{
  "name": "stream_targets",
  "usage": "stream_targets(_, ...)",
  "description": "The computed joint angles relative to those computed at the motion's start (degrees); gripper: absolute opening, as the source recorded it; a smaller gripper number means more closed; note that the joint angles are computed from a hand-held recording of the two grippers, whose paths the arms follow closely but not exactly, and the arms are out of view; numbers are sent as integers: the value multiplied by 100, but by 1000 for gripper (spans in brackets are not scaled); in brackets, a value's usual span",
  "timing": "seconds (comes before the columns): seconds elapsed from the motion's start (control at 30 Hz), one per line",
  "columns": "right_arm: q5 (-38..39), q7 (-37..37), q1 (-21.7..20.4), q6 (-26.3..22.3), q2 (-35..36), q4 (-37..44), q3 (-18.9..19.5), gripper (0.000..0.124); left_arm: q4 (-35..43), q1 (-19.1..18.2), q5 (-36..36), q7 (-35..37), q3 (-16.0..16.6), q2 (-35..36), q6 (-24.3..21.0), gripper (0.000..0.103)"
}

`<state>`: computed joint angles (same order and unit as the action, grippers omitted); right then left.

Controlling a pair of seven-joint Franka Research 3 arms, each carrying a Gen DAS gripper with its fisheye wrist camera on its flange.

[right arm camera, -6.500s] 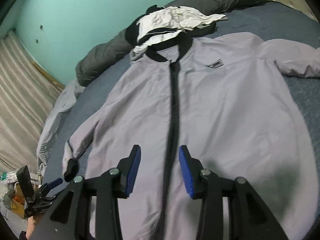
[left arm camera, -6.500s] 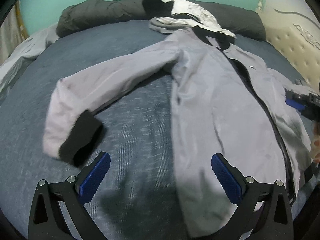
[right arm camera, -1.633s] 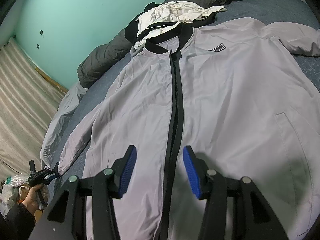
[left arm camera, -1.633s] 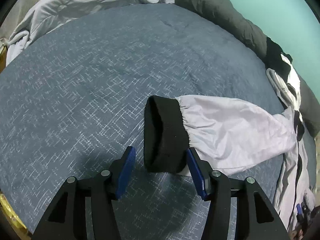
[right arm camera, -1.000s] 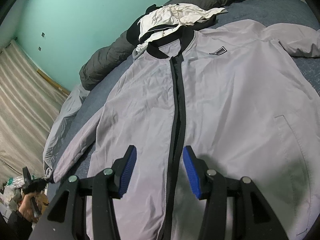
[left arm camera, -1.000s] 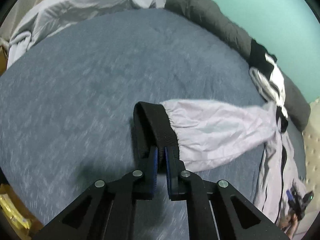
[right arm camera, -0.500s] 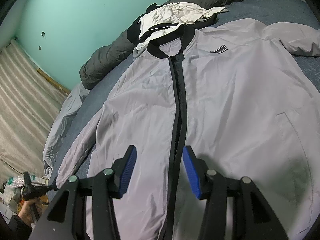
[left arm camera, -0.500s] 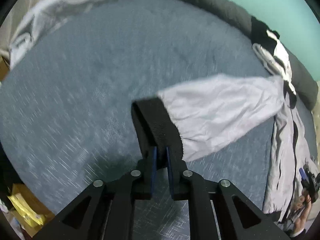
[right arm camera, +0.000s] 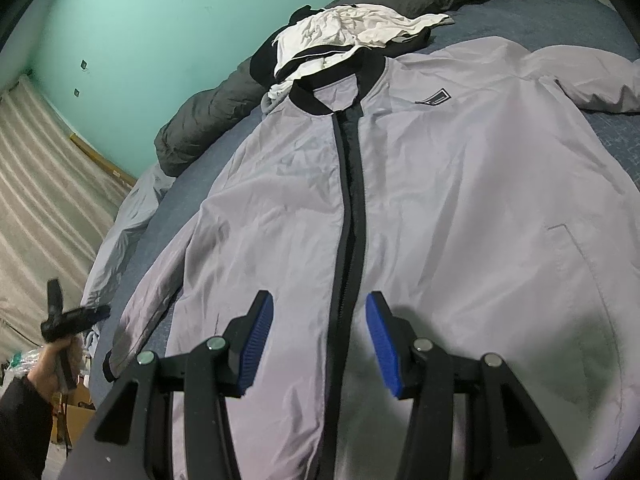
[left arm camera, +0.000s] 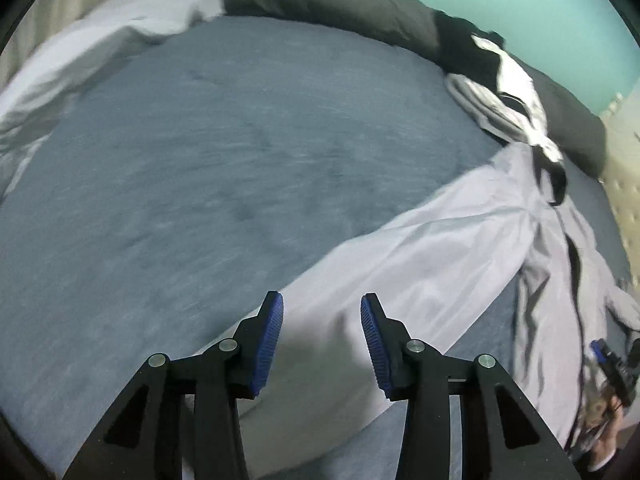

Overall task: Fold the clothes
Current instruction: 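Close the left tool on the jacket side edge and tug it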

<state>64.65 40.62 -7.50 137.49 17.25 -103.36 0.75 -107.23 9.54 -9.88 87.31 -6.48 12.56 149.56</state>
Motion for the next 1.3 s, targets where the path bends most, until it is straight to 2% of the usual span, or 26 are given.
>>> stream_targets(0.1,-46,54,-10,12,51,50,-15,49,734,-68,27,60,-129,607,-156,44)
stream_targets(0.27,-33,78,-66,5,82,125,-6,49,2400,-244,322,5,-285,1796,-814,46)
stream_targets(0.4,5,82,-100,-20,97,170,2,49,3789,-444,678,-168,-259,2756,-1444,48)
stream_targets(0.5,-6,93,-110,-59,116,209,8,49,4304,-416,643,-44,-406,3138,-1680,48)
stream_targets(0.57,-15,92,-113,-83,130,232,14,49,4471,-467,726,32,-399,3258,-1809,47)
stream_targets(0.6,-22,90,-113,-90,133,238,16,49,4531,-496,776,77,-389,3306,-1863,38)
stream_targets(0.63,-25,88,-114,-93,129,235,18,49,4562,-522,820,73,-363,3328,-1882,24)
stream_targets(0.67,-23,85,-115,-98,125,230,20,49,4589,-547,866,66,-338,3347,-1899,3)
stream_targets(0.8,-12,76,-119,-130,109,212,21,49,4332,-577,1001,-63,-250,3167,-1438,2)
stream_targets(0.9,-6,39,-109,-145,93,194,24,49,4428,-640,1171,-302,-134,3169,-1324,2)
stream_targets(0.97,-15,26,-92,-144,85,179,24,49,4717,-665,1252,-380,-113,3326,-1508,2)
stream_targets(1.1,-48,33,-66,-120,86,162,16,49,5367,-794,1476,-518,-13,3747,-2182,4)
stream_targets(1.17,-40,31,-68,-112,87,161,15,49,5441,-832,1567,-541,9,3819,-2283,5)
stream_targets(1.2,-35,32,-71,-108,89,165,14,49,5406,-820,1573,-545,-3,3798,-2293,6)
stream_targets(1.3,-9,31,-82,-104,87,175,14,49,4775,-711,1570,-658,-7,3364,-1860,11)
